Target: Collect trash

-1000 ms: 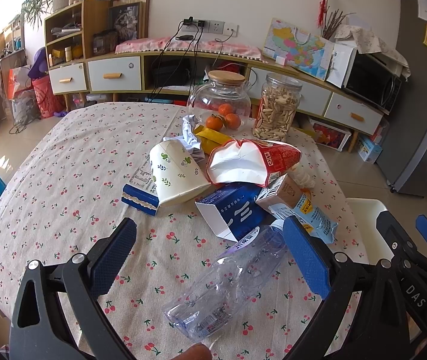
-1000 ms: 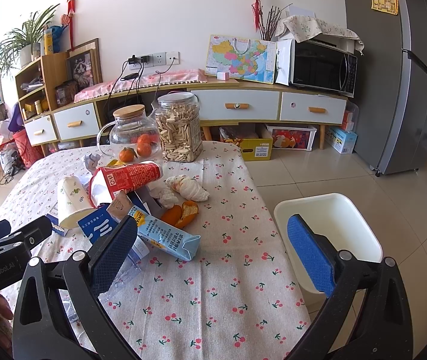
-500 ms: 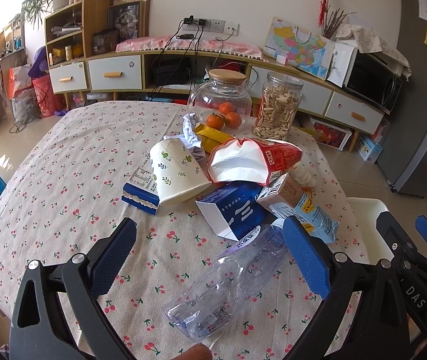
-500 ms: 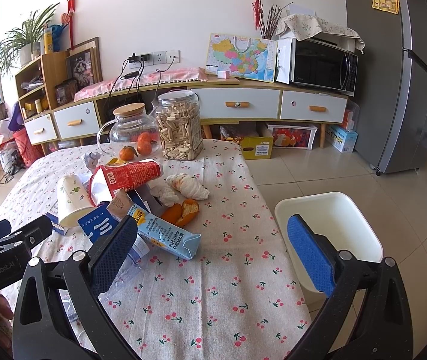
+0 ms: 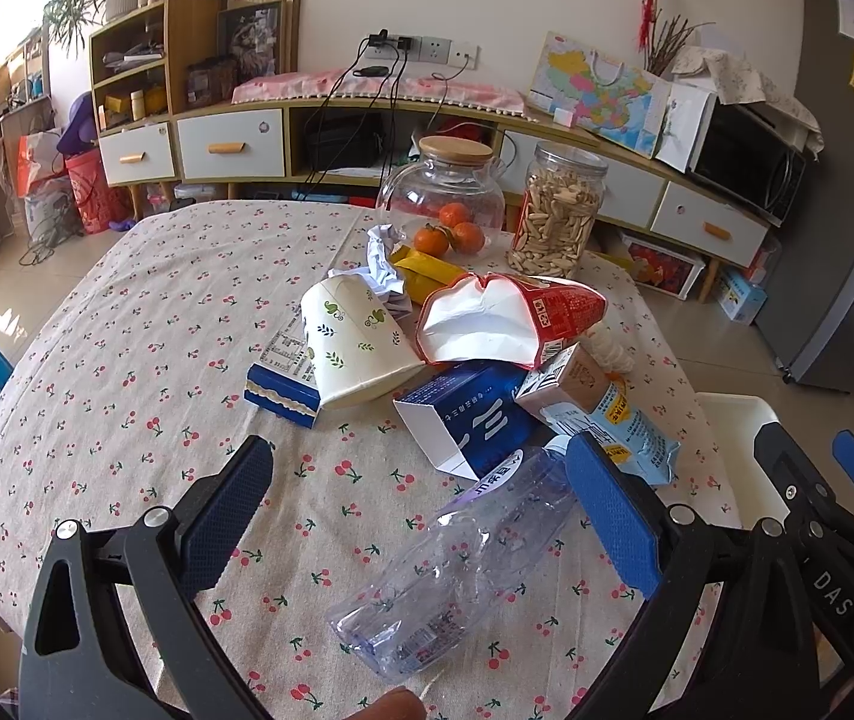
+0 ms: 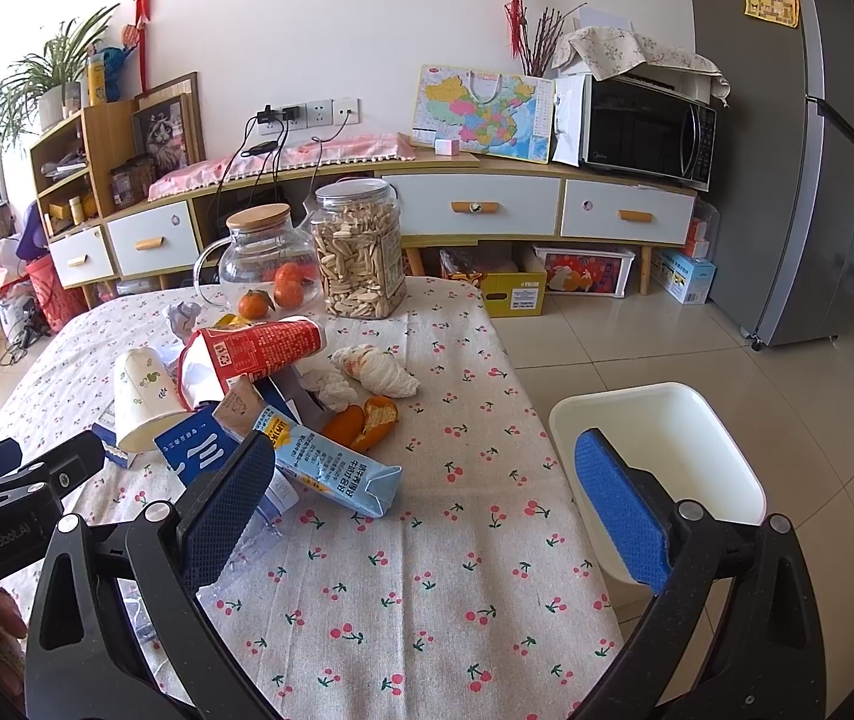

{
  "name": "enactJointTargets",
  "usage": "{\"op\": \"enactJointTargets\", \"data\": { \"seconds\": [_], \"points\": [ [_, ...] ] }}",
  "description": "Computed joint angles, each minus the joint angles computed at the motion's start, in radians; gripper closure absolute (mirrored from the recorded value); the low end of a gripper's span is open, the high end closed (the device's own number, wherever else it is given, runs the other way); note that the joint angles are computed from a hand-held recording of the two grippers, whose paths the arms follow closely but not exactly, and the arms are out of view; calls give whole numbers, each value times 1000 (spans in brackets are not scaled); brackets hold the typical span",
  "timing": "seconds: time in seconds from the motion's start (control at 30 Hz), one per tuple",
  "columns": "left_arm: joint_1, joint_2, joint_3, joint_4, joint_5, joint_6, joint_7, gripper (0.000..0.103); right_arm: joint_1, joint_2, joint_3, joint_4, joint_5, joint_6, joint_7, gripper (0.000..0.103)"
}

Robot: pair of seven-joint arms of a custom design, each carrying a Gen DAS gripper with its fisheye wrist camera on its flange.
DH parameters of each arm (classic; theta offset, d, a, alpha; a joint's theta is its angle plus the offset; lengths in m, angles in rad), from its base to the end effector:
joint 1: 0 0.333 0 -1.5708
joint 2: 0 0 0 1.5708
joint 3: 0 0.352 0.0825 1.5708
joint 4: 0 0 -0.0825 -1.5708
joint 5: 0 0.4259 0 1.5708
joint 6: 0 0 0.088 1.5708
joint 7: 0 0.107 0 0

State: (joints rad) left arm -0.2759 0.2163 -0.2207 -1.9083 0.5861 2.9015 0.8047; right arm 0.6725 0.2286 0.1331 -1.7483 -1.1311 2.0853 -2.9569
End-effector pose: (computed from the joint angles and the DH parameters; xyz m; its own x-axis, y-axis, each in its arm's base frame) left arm 0.5991 -0.3503 0.4871 -0.2589 -0.9609 0.0983 -0.6795 0.1088 -0.7256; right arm 0.5184 0.4642 0.4941 -0.3904 -0.9205 -0.0164 -0.5081 0.2303 -0.8299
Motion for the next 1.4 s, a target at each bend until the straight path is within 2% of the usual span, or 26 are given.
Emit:
{"op": "enactJointTargets", "data": {
  "seconds": [0.23, 0.4, 0.53, 0.63, 0.73, 0.87, 0.97, 1.07, 1.17, 1.4],
  "points": [
    [13, 0, -10, 8, -40, -23, 16, 8, -7, 4, -1, -7, 30, 24, -12, 7],
    [39, 12, -9, 54, -102, -44, 30, 8, -41, 5, -3, 11, 133, 84, -66, 7],
    [103, 46, -52, 127, -254, -59, 118, 7, -60, 7, -3, 37, 216, 102, -136, 7],
    [144, 108, -102, 233, -372, -161, 263, 7, -76, 8, -8, 56, 263, 120, -172, 7],
    [153, 176, -118, 338, -457, -272, 343, 7, -83, 22, -18, 96, 273, 117, -215, 7],
    [148, 262, -114, 445, -530, -407, 390, 7, -100, 5, -35, 59, 265, 185, -163, 7],
    [122, 315, -78, 523, -521, -509, 365, 7, -124, 9, -31, 42, 332, 197, -175, 7],
    [127, 344, -68, 564, -540, -539, 342, 7, -139, 6, -29, 25, 366, 237, -190, 7],
    [162, 381, -114, 604, -625, -565, 395, 7, -138, 12, -29, 31, 370, 230, -211, 7],
    [94, 445, -80, 692, -564, -575, 410, 8, -144, 26, -33, 35, 394, 228, -248, 7]
  ]
}}
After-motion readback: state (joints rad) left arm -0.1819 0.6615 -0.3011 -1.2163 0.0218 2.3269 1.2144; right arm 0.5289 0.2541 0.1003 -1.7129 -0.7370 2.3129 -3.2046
